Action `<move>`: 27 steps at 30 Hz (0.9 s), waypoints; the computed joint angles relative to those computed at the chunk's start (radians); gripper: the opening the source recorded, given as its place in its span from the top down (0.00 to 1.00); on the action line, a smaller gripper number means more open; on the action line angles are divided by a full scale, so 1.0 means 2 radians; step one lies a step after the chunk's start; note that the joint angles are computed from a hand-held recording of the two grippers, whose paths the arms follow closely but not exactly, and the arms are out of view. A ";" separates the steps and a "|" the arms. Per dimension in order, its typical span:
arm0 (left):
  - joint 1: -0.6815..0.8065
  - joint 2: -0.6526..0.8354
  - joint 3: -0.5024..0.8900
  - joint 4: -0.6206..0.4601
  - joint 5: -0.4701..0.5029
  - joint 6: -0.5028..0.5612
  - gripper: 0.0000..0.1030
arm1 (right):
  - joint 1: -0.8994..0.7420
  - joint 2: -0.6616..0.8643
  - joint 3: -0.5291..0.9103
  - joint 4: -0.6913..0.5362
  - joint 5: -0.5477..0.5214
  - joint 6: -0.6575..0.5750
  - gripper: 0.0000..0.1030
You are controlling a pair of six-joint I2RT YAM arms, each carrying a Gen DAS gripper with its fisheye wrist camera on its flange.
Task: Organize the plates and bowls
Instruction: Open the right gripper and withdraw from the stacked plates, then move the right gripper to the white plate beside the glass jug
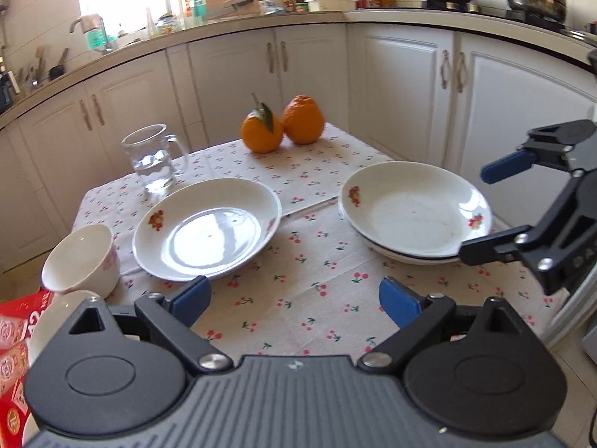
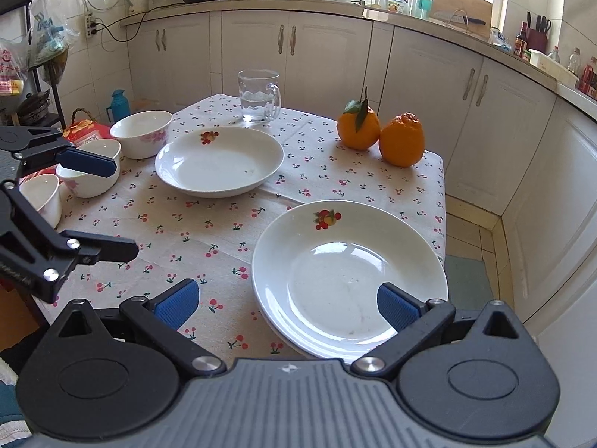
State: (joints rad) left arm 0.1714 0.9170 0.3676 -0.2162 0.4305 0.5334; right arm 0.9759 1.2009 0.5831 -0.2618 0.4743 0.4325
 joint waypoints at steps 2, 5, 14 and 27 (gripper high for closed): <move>-0.014 0.026 -0.022 0.066 -0.040 -0.031 0.06 | 0.000 0.002 0.004 0.001 -0.003 -0.003 0.00; -0.032 0.098 -0.036 0.155 -0.090 -0.073 0.06 | -0.008 0.007 0.012 0.003 -0.011 -0.015 0.00; -0.046 0.250 -0.001 0.242 -0.115 -0.125 0.06 | -0.076 0.038 0.048 0.021 -0.090 -0.092 0.00; -0.042 0.334 0.042 0.276 -0.101 -0.142 0.00 | -0.158 0.176 0.180 0.023 -0.199 -0.217 0.00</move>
